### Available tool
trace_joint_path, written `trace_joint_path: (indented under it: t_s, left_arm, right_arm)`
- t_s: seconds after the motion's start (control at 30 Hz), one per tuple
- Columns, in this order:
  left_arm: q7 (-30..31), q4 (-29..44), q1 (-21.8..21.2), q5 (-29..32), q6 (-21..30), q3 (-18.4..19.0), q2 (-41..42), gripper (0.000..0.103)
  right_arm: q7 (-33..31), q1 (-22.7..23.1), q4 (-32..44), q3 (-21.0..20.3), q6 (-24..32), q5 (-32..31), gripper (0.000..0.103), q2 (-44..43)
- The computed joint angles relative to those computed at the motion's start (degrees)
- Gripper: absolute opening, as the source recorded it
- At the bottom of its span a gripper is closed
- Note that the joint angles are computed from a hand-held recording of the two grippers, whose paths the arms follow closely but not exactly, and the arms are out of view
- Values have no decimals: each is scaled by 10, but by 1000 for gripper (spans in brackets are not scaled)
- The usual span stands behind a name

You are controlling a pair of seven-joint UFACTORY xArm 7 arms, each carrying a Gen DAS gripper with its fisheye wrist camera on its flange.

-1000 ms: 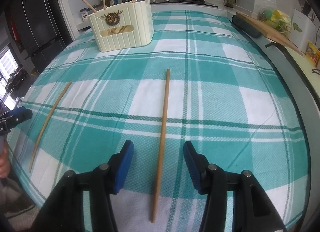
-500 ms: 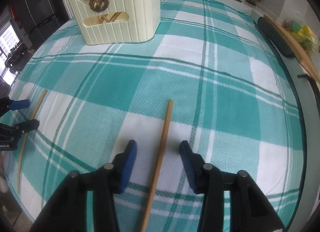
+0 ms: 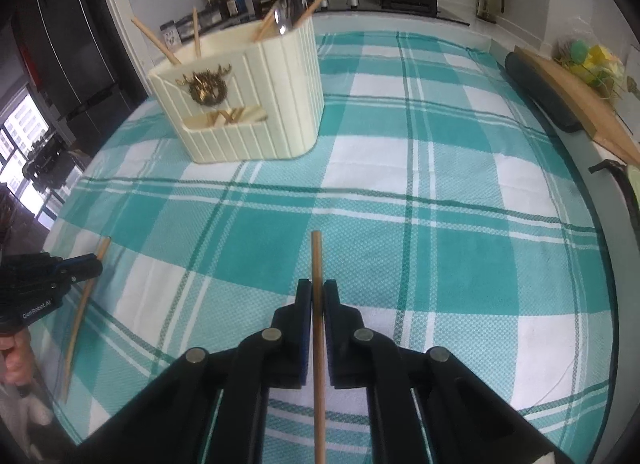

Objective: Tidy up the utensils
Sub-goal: 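Lift both chopsticks and carry them over the cream holder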

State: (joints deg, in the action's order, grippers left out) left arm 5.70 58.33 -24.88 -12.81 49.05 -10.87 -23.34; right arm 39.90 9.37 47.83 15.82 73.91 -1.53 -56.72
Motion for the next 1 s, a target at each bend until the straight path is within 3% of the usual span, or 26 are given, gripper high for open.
trace_joint_path:
  t_s: [0.4,0.7,0.77,0.83,0.9,0.93,1.0]
  left_arm:
    - [31,45,-18,-88,-38,43,-91,5]
    - [34,196,-14,-95,-64,38,-4,4]
    - [30,222,-9,-91,-59,34,12,4]
    - [34,230,-9,-95,-54,36,16,4]
    - [35,224,-5,-93,-47,35,12,4]
    - [35,218,-3,-91,-42,34,9,4]
    - [37,202,-3,-93,-33,36,1,4]
  right_arm:
    - [-10,-49,152,53,-5,-51,5,-27]
    - [-39,-115,221,62,-98,-98,5,30]
    - [-54,-118,244,55,-94,-96,5,59]
    - [-74,-105,268,44,-56,-79,5,95]
    - [-87,-92,269,35,-11,-67,11,114]
    - [-95,-80,256,27,4,-60,26,116]
    - [-96,-58,199,14,8,-44,38,101]
